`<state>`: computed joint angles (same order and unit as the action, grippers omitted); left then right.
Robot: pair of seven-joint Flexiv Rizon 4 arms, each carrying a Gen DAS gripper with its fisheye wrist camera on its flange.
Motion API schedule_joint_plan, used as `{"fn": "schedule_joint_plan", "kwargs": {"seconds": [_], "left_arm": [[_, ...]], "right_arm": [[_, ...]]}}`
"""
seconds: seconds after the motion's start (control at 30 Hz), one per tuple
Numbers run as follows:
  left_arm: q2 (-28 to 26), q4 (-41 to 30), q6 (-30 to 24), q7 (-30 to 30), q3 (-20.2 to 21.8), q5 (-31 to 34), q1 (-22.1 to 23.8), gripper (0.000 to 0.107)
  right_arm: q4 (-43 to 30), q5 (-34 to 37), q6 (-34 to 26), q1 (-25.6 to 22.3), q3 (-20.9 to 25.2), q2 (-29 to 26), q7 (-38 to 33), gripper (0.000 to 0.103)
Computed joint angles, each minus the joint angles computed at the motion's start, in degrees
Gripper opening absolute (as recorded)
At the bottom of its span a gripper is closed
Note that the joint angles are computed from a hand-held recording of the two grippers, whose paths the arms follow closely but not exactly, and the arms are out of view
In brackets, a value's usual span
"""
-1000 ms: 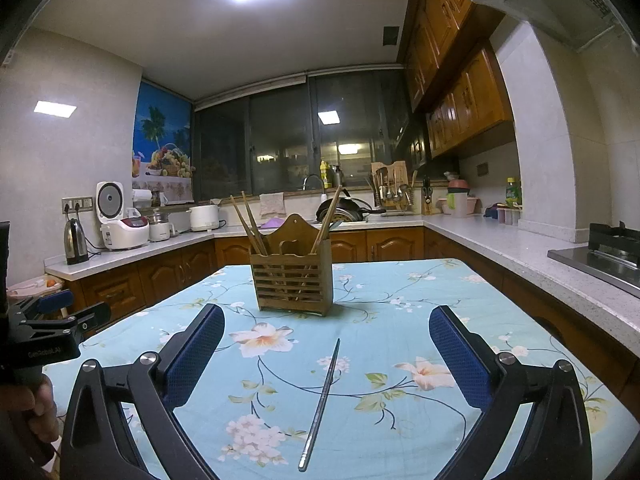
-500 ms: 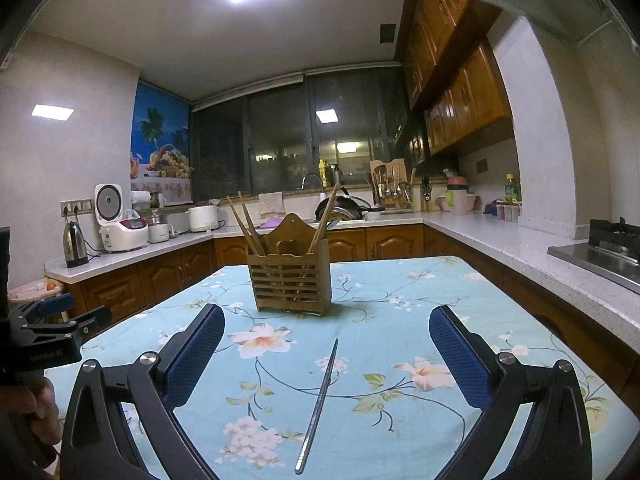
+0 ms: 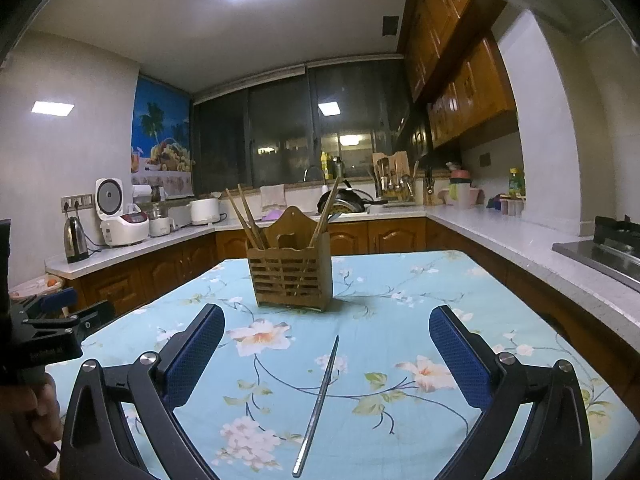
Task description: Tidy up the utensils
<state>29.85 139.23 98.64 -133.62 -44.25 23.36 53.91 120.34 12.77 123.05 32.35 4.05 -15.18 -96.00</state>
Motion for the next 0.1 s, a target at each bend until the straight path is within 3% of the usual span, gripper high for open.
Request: {"fn": "schedule_joint_plan", "kwargs": {"seconds": [0.1], "left_arm": [[-0.5, -0.6, -0.5, 0.2, -0.1, 0.1, 0.0, 0.102]], "right_arm": [[-0.1, -0.1, -0.7, -0.2, 0.1, 0.0, 0.7, 0.103]]}}
